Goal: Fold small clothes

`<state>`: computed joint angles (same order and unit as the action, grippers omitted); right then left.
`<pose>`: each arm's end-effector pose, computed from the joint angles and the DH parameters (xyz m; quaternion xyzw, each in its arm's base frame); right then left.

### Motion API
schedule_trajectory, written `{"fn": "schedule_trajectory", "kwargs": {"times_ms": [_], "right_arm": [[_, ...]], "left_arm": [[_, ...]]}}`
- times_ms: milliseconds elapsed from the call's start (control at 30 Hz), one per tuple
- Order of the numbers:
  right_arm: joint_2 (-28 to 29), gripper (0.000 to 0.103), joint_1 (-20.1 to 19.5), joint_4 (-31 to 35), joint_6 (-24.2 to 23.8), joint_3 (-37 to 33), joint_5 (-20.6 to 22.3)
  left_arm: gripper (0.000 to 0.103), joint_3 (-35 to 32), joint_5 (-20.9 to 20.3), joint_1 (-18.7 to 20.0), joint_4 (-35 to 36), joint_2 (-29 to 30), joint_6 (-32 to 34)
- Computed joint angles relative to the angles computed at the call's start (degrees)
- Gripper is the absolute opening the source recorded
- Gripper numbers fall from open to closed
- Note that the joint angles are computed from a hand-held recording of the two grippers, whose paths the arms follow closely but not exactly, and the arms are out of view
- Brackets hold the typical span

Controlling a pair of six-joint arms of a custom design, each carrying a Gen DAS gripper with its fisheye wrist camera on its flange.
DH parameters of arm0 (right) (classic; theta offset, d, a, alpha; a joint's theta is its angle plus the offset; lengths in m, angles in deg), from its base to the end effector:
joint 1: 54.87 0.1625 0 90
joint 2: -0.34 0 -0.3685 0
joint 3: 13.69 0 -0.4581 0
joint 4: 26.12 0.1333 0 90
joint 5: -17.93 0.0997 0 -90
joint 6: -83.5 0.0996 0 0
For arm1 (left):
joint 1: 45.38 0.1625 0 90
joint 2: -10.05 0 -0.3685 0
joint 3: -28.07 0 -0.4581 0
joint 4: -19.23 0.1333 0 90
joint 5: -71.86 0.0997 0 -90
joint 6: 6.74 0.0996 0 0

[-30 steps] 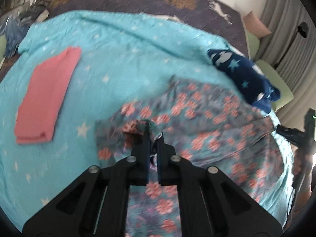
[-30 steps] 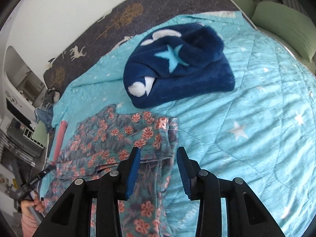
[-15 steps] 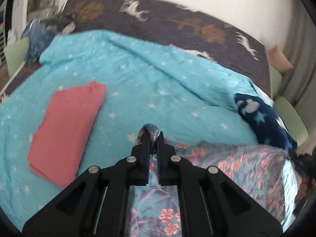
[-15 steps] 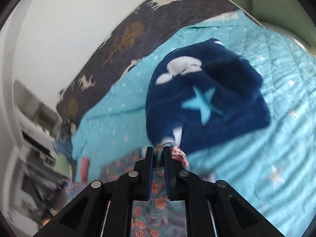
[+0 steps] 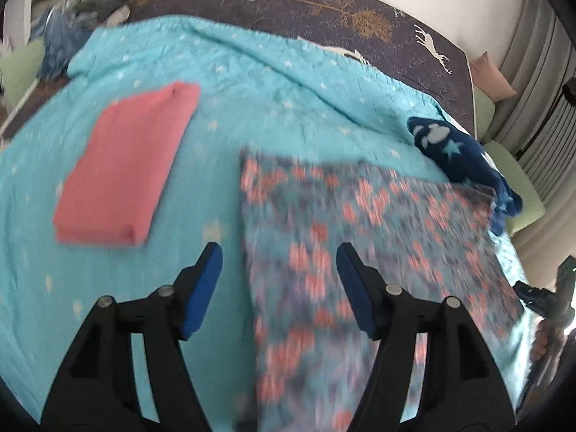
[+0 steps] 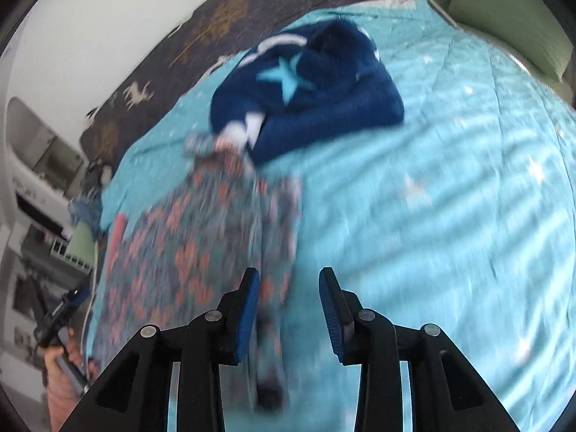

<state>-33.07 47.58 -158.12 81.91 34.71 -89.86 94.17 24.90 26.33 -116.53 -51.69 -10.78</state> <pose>0.2906 -0.8391 0.2077 0.0816 -0.9579 0.2439 0.1278 -0.0456 -0.7792 0.4636 -0.0207 0.8796 -0.3891 0.2730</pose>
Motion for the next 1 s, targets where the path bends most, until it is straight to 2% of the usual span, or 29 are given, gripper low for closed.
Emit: {"fn": "schedule_trajectory", "kwargs": {"times_ms": [133,200,300,333,367,400,467,533,600,667,733,800,867,900,933,1000], "right_arm": [[-5.89,0.035,-0.16,-1.38,-2.96,8.82,4.63],[-6.08,0.035,0.42,-1.09,-4.44,9.45,4.0],[-4.52,0.035,0.69,1.45,-4.08,7.39,4.28],[-3.9,0.032,0.78,1.9,-3.67,6.69,4.24],[-3.0,0.022,1.05,1.99,-3.33,5.69,3.65],[-2.84,0.005,1.46,0.43,-3.25,5.95,2.46],[-3.89,0.004,2.27,-3.45,-3.66,8.03,0.64],[-6.8,0.002,2.62,-7.9,-4.48,12.1,0.23],[-10.83,0.002,2.64,-11.39,-4.74,17.6,-0.69],[-14.17,0.002,1.73,-9.97,-3.59,21.74,-0.01],[-15.86,0.005,0.93,-8.96,-2.99,24.37,-0.55],[-16.84,0.009,0.04,-9.9,-3.02,25.79,0.81],[-16.84,0.021,-0.43,-9.66,-1.81,25.18,3.47],[-16.23,0.032,-0.62,-8.54,-1.29,23.83,5.04],[-15.49,0.037,-0.52,-8.45,-1.19,22.95,5.47],[-12.92,0.037,0.43,-8.32,-3.44,19.9,3.74]], "left_arm": [[0.067,9.36,-0.9,-0.51,2.09,-6.63,-3.34],[0.068,13.47,0.53,-1.08,0.83,-8.91,-3.45],[0.073,16.04,-0.1,-0.69,-0.72,-10.12,-5.94],[0.073,16.28,-1.48,-0.12,-0.25,-10.26,-8.35],[0.073,16.49,-2.46,0.19,-0.21,-10.37,-9.64],[0.073,17.21,-2.3,0.1,-1.14,-10.64,-9.68],[0.073,18.44,-1.93,-0.57,-2.77,-11.26,-8.37],[0.073,19.86,-3.63,-0.98,-4.39,-12.41,-7.41],[0.073,21.05,-3.61,-1.44,-5.23,-13.12,-6.52],[0.073,21.79,-2.77,-1.66,-5.38,-13.4,-6.02],[0.073,21.72,-2.4,-1.52,-3.7,-13.2,-6.86],[0.073,21.46,-2.52,-1.35,-2.44,-13.06,-8.64],[0.073,21.82,-2.92,-1.51,-2.49,-13.43,-9.45],[0.073,22.01,-3.9,-1.56,-2.63,-13.67,-9.45],[0.073,22.07,-4.21,-1.55,-2.73,-13.74,-9.27],[0.073,22.15,-3.25,-1.8,-2.52,-13.68,-9.11]]}}
